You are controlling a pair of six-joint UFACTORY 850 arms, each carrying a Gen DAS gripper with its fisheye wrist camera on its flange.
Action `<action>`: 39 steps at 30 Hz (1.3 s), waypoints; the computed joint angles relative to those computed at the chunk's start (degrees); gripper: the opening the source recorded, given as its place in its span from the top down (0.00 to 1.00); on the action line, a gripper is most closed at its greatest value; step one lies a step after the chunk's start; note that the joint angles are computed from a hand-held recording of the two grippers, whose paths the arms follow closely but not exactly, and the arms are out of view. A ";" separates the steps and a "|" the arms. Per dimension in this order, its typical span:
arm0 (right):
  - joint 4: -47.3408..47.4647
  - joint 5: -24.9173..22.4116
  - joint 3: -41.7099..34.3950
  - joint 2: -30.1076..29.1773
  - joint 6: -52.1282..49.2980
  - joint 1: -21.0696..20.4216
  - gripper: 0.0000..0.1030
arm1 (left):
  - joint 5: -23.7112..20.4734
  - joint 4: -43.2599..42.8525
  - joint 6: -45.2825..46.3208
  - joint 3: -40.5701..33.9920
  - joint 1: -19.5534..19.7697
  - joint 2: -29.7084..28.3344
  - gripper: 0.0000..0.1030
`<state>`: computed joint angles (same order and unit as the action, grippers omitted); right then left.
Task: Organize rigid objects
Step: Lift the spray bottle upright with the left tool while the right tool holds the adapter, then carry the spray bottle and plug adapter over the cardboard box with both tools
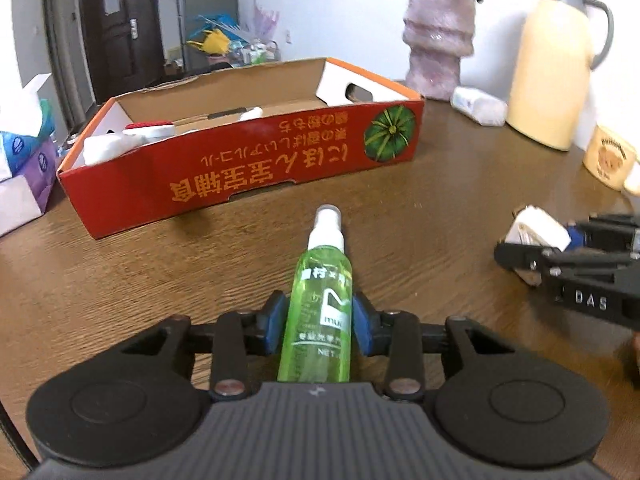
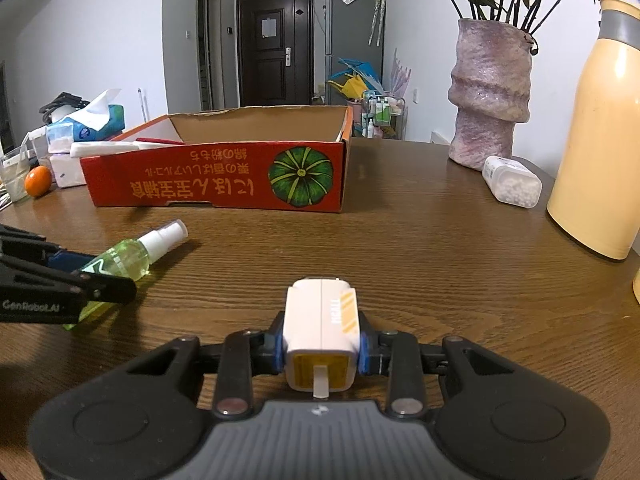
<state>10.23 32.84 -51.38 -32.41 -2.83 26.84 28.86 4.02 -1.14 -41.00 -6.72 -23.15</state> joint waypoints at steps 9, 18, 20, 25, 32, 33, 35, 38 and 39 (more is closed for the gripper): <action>-0.51 1.88 0.52 0.22 1.07 0.17 0.70 | 1.13 -4.40 0.33 0.56 -1.25 0.17 0.69; -0.85 4.01 1.22 0.89 2.90 1.10 0.70 | 4.72 -7.33 -0.88 3.09 -1.91 3.09 0.69; -0.89 4.88 1.47 1.14 3.37 1.37 0.70 | 5.62 -8.88 -0.46 3.83 -2.29 4.14 0.69; -0.44 7.24 2.14 1.90 4.03 2.22 0.70 | 9.04 -11.13 -0.97 6.21 -2.72 7.49 0.69; 0.28 9.85 2.31 2.97 5.63 3.45 0.70 | 12.09 -15.28 -0.50 7.91 -3.41 10.93 0.69; 0.29 10.21 2.24 3.08 5.92 3.60 0.70 | 12.41 -16.40 -0.06 8.00 -3.70 11.23 0.69; 0.36 10.74 2.10 3.30 6.45 3.86 0.70 | 12.87 -17.87 0.61 8.03 -4.02 11.52 0.69; 1.34 11.60 1.77 3.47 6.40 4.37 0.70 | 13.41 -19.82 1.14 7.80 -4.48 11.70 0.69; 1.44 11.78 1.61 3.51 6.54 4.44 0.70 | 13.53 -20.40 1.22 7.73 -4.60 11.84 0.69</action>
